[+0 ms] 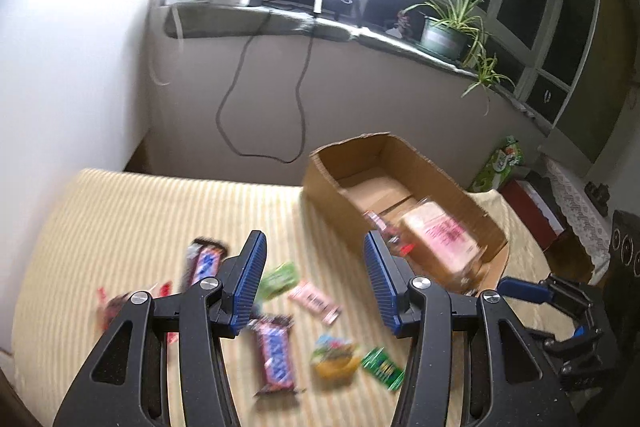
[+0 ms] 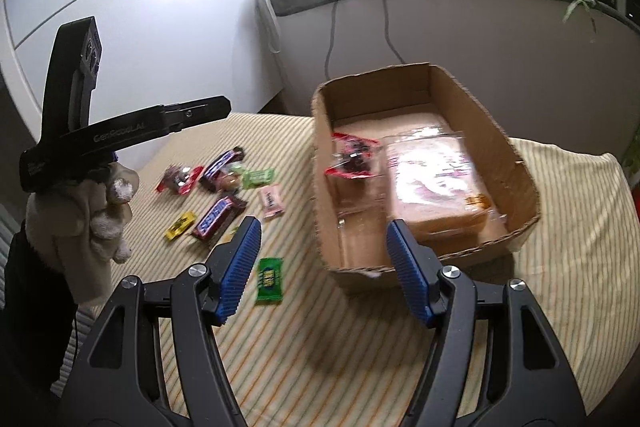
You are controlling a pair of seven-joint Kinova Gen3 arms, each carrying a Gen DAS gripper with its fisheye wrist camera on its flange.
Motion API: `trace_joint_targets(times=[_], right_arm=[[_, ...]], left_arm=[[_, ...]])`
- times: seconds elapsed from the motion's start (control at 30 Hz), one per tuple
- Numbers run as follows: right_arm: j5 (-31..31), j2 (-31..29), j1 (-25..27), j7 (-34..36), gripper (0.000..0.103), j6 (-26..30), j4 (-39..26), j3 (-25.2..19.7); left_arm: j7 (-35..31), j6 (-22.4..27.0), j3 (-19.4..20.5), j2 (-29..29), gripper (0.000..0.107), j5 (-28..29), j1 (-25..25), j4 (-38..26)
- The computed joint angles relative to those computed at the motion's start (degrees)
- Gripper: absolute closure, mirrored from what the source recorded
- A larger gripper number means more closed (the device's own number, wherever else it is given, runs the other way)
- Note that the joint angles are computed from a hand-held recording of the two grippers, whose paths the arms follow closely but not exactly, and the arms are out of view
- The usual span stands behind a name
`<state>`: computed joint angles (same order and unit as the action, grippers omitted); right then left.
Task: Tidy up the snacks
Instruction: 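Withdraw the left gripper from the box back toward the snacks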
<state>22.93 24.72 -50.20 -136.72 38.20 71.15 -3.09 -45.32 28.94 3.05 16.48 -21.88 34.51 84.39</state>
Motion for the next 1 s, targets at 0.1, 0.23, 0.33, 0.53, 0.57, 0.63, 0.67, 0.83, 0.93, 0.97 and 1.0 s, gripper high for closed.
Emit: trace_joint_targets(times=[0.1, 0.23, 0.33, 0.53, 0.57, 0.63, 0.67, 0.83, 0.93, 0.97, 1.0], right_arm=[[-1.08, 0.81, 0.15, 2.76, 0.035, 0.30, -1.21, -1.47], [-3.65, 2.62, 0.33, 7.30, 0.035, 1.01, -3.59, -2.93], [-5.44, 4.26, -0.07, 9.81, 0.035, 1.51, -5.53, -3.23], [-8.80, 8.44, -1.05, 14.45, 0.035, 4.15, -11.16, -3.14], [-9.17, 9.17, -1.28, 15.03, 0.035, 4.82, -12.25, -2.98], [-9.25, 10.61, -2.20, 15.62, 0.035, 6.54, -14.31, -2.15], [-8.89, 11.58, -2.92, 15.81, 0.035, 7.87, -15.72, -1.51], [-9.69, 15.55, -3.55, 17.14, 0.043, 12.33, -21.31, -0.56], [-10.17, 17.95, -3.75, 17.86, 0.050, 15.50, -25.05, 0.03], [-10.38, 18.58, -3.72, 18.08, 0.051, 16.25, -25.98, 0.16], [-10.55, 19.20, -3.72, 18.23, 0.052, 16.84, -26.81, 0.32]], left_arm=[[4.13, 0.09, -1.86, -2.47, 0.058, -3.02, 1.55, 3.79], [10.10, 0.70, -1.76, -5.28, 0.058, -7.38, 1.75, 8.70], [13.35, 1.14, -0.56, -6.73, 0.058, -9.25, 0.80, 11.78], [13.73, 1.10, 2.61, -7.39, 0.058, -7.80, -2.79, 14.95], [13.36, 0.52, 2.90, -7.66, 0.059, -7.20, -3.30, 15.68], [11.64, -0.27, 3.70, -7.52, 0.061, -5.48, -4.29, 16.29], [10.97, -0.28, 3.89, -7.39, 0.062, -4.98, -4.46, 16.36], [7.45, -0.24, 4.26, -6.17, 0.067, -2.15, -4.91, 16.21], [6.61, 0.56, 3.80, -5.38, 0.067, -1.51, -4.54, 15.72], [6.00, 0.61, 3.76, -5.20, 0.067, -1.08, -4.66, 15.69], [5.46, 0.82, 3.72, -5.00, 0.067, -0.74, -4.66, 15.57]])
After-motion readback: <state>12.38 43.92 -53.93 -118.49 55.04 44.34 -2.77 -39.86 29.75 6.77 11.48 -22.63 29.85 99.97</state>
